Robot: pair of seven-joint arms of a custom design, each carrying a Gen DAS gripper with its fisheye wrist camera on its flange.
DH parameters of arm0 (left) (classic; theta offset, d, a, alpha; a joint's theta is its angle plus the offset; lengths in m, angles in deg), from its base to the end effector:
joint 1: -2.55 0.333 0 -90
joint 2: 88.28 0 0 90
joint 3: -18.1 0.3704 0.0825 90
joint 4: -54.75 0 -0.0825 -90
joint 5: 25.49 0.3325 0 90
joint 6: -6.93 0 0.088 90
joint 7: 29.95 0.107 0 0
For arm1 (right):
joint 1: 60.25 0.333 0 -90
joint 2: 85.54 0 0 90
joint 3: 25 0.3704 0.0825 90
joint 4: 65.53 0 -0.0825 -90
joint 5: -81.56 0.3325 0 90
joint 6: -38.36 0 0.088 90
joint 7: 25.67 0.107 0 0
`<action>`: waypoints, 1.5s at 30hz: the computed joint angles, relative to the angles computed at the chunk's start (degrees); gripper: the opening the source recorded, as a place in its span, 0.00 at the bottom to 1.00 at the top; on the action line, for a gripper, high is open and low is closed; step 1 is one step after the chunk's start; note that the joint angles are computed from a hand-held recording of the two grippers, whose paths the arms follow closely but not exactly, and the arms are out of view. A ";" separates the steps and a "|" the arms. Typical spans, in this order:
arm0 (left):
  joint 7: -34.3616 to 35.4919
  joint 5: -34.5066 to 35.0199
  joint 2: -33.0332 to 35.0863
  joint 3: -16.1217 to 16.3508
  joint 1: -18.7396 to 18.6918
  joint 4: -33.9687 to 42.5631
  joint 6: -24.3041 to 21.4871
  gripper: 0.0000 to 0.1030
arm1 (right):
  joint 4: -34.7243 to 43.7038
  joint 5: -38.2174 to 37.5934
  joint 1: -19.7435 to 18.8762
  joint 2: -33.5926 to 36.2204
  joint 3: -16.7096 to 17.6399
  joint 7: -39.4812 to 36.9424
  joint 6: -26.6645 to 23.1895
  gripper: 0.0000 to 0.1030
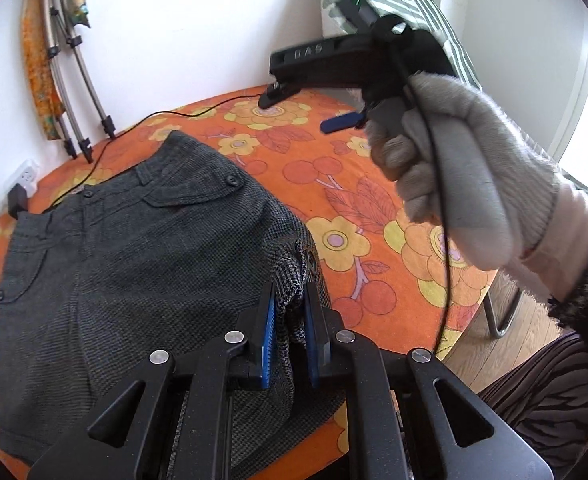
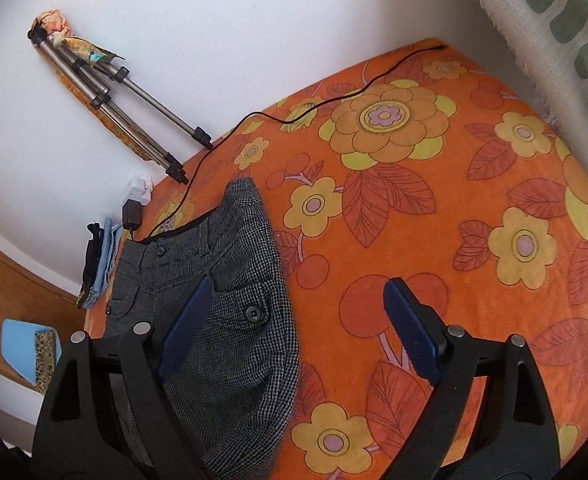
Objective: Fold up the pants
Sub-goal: 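Grasp the hem of one grey shorts leg with the left tool while the right tool grasps beside it, then lift the gripped leg and fold it over the other leg with both tools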
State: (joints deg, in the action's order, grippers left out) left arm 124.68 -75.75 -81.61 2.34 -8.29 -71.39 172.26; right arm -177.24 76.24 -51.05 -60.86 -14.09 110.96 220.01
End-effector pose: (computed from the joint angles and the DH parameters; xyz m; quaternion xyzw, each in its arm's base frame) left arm 0.5068 -0.1980 0.4685 -0.3593 0.8686 -0.3185 0.1227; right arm 0.6195 0.2147 0.4430 -0.5015 0.7726 -0.0624 0.3844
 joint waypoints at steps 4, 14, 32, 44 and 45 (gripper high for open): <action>-0.11 -1.21 -0.34 0.29 0.44 0.37 -0.90 0.11 | 5.93 2.11 -8.14 6.19 9.71 -4.45 -2.05 0.84; 2.05 -4.87 -1.95 1.39 0.89 0.16 -3.10 0.11 | 21.68 6.64 -7.77 16.58 12.63 -13.17 -10.84 0.79; 6.24 -10.78 -3.80 3.54 2.82 0.11 -5.13 0.10 | 33.01 15.31 0.74 20.39 5.40 -18.47 -18.05 0.18; 12.64 -17.81 -7.83 7.07 5.08 -0.75 -7.09 0.10 | 39.62 8.02 9.38 18.86 -3.16 -9.28 -18.28 0.14; 13.31 -18.58 -8.16 7.34 5.25 -0.90 -6.97 0.10 | 41.57 7.01 10.46 19.34 -4.12 -8.24 -19.53 0.14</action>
